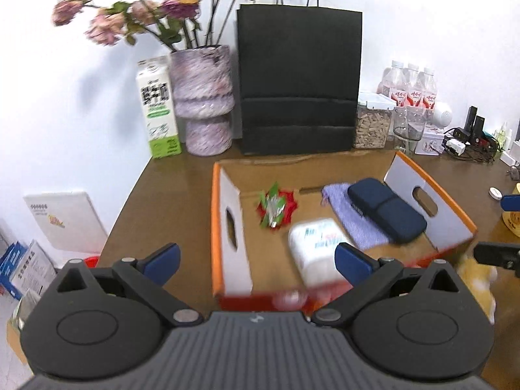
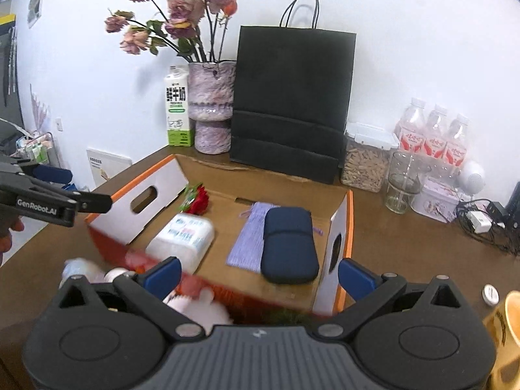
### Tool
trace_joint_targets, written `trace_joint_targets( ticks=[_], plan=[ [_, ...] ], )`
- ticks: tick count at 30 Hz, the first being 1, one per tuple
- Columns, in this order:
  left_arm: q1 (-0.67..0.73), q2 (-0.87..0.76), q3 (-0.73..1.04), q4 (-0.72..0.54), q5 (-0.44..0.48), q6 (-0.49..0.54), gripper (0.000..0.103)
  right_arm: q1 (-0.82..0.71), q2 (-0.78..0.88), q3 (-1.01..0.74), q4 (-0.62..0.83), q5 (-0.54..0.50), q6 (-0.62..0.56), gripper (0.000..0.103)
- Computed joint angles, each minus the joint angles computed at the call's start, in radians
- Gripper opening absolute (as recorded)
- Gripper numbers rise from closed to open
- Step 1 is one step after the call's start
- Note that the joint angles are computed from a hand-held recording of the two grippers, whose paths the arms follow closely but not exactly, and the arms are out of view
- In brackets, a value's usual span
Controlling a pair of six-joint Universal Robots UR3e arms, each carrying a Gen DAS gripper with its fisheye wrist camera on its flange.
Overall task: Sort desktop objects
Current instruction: 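Grasp the clear mesh bath puff with the left tool while the right tool grasps the plush sheep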
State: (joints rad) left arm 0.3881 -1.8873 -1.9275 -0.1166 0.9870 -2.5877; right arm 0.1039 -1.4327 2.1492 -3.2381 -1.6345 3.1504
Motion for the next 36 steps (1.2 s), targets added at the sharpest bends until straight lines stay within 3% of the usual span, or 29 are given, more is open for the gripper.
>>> trace_joint_targets(
  ticks=[7, 17, 28, 36],
  plan=[
    [0.17, 0.127, -0.324, 0.151, -0.132, 0.062, 0.103, 0.101, -0.025, 0.23, -0.247, -0.085, 0.062, 0.103],
    [0.347, 0.214, -0.609, 0.222, -0.234, 0.145, 0.103, 0.237, 0.148, 0.36, -0.528, -0.229, 0.274, 0.103],
    [0.307, 0.138, -0.579, 0.279, -0.187, 0.141, 0.103, 0.21, 0.212, 0.346, -0.565, -0.216, 0.236, 0.103],
    [0.244, 0.057, -0.508, 0.308, -0.122, 0.1, 0.103, 0.121, 0.256, 0.331, -0.604, -0.136, 0.103, 0.103]
  ],
)
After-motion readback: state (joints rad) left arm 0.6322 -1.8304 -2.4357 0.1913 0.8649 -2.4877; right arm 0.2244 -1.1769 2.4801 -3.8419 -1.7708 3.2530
